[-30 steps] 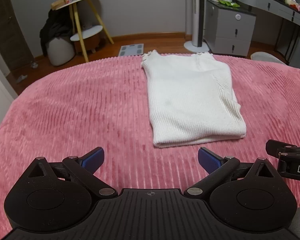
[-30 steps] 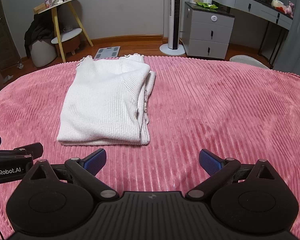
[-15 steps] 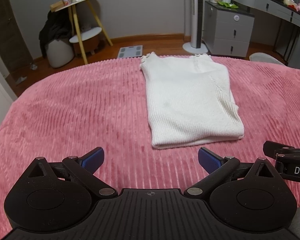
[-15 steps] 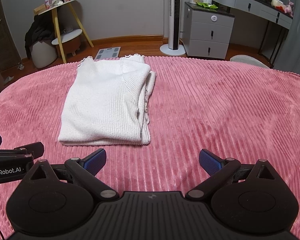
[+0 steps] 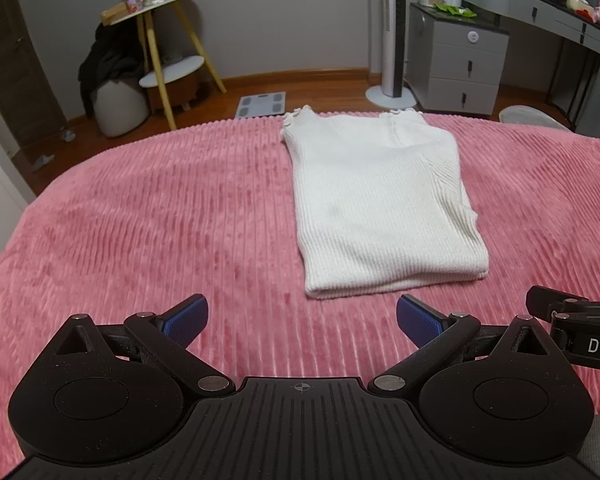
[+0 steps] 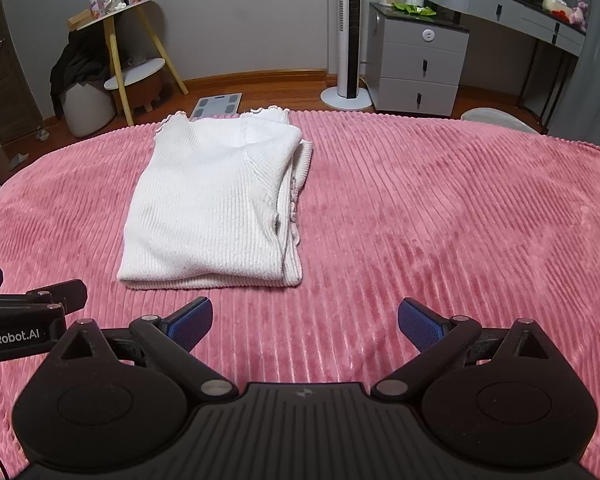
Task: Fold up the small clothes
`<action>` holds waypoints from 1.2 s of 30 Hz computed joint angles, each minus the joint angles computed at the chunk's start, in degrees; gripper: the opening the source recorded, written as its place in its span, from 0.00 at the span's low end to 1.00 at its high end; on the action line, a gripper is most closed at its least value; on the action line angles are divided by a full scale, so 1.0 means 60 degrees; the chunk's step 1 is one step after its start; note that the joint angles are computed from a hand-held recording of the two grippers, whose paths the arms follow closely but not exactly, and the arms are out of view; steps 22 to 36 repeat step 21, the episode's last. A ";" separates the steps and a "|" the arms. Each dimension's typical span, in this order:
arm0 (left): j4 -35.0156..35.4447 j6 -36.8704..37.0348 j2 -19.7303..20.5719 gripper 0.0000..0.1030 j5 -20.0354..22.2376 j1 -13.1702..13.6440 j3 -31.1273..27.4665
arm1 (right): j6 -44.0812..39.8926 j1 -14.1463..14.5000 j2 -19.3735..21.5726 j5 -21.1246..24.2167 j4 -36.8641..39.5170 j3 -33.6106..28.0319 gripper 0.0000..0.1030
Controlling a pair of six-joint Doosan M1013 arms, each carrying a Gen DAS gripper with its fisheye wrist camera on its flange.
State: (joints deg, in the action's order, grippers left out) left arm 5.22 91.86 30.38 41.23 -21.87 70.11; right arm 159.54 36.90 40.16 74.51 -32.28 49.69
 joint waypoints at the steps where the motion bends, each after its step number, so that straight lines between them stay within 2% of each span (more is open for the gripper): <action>1: 0.0000 0.0000 0.0000 1.00 0.0000 0.0000 0.0000 | 0.0007 0.0001 0.0003 0.0009 -0.0005 -0.0004 0.96; 7: -0.0162 0.0160 0.0020 1.00 0.0079 0.0021 -0.0044 | 0.0096 0.0018 -0.0006 -0.0024 -0.0015 0.0027 0.96; 14: -0.0987 0.0757 -0.0034 1.00 -0.0021 0.0127 0.0036 | 0.0078 0.0025 -0.0016 -0.0017 -0.0043 0.0048 0.96; 19: -0.0175 0.0479 -0.0044 1.00 -0.0007 0.0024 0.0115 | 0.0115 0.0033 -0.0013 0.0017 -0.0086 0.0044 0.96; 36: -0.0153 0.0452 -0.0041 1.00 0.0040 0.0028 0.0110 | 0.0159 0.0040 -0.0020 0.0010 -0.0109 0.0060 0.96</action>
